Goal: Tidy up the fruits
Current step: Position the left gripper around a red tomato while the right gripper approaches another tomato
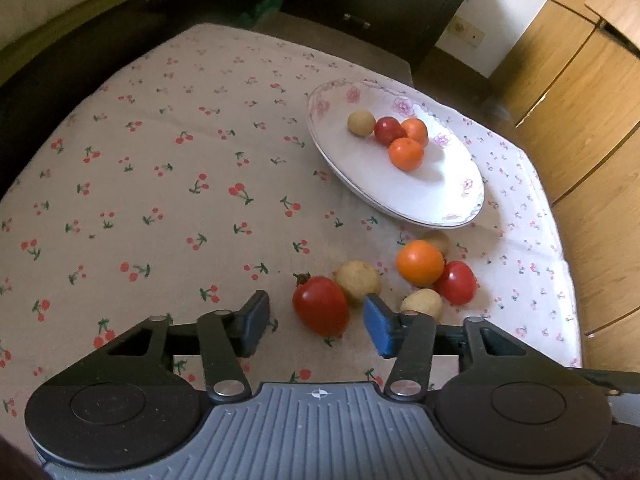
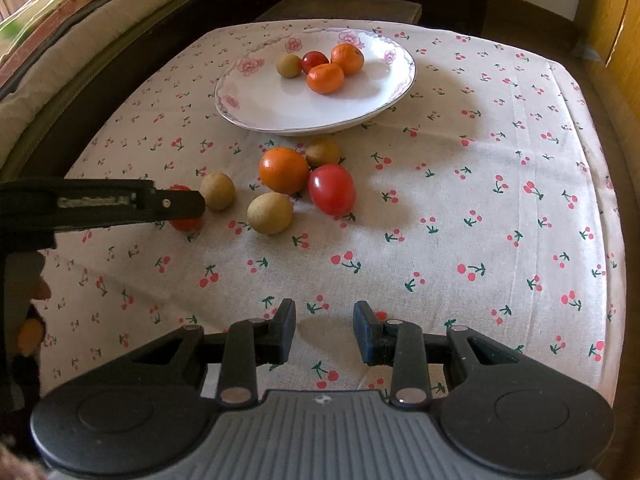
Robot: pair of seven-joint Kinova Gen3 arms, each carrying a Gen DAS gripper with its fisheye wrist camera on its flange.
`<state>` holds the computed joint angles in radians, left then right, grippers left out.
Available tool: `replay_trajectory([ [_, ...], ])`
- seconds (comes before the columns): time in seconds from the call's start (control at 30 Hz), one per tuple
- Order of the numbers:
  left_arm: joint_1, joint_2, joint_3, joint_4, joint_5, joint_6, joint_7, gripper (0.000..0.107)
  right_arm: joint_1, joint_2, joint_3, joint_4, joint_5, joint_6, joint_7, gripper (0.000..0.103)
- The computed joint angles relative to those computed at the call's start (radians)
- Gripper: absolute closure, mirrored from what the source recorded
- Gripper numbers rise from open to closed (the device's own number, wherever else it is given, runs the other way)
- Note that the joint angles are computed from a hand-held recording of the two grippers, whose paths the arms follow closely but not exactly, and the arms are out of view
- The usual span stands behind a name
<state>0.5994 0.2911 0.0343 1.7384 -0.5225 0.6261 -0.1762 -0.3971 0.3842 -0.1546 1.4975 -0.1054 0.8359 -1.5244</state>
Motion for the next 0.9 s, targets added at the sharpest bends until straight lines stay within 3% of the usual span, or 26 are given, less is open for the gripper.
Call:
replay_trajectory([
  [0.23, 0.008, 0.015, -0.004, -0.004, -0.029, -0.007, 0.005, 0.068, 0.003, -0.002, 0.0, 0.002, -0.008, 0.0, 0.003, 0.069],
  [0.6, 0.002, -0.021, 0.043, 0.024, 0.043, -0.004, -0.158, 0.072, -0.002, -0.017, 0.002, 0.012, -0.002, 0.011, -0.015, 0.069],
  [0.8, -0.019, -0.07, 0.015, 0.088, 0.066, -0.088, -0.054, 0.069, 0.01, -0.035, 0.004, 0.033, -0.015, -0.004, -0.032, 0.069],
  [0.9, -0.019, -0.06, 0.008, 0.078, 0.042, -0.081, -0.007, 0.065, 0.013, -0.029, 0.002, 0.028, -0.021, -0.005, -0.034, 0.069],
])
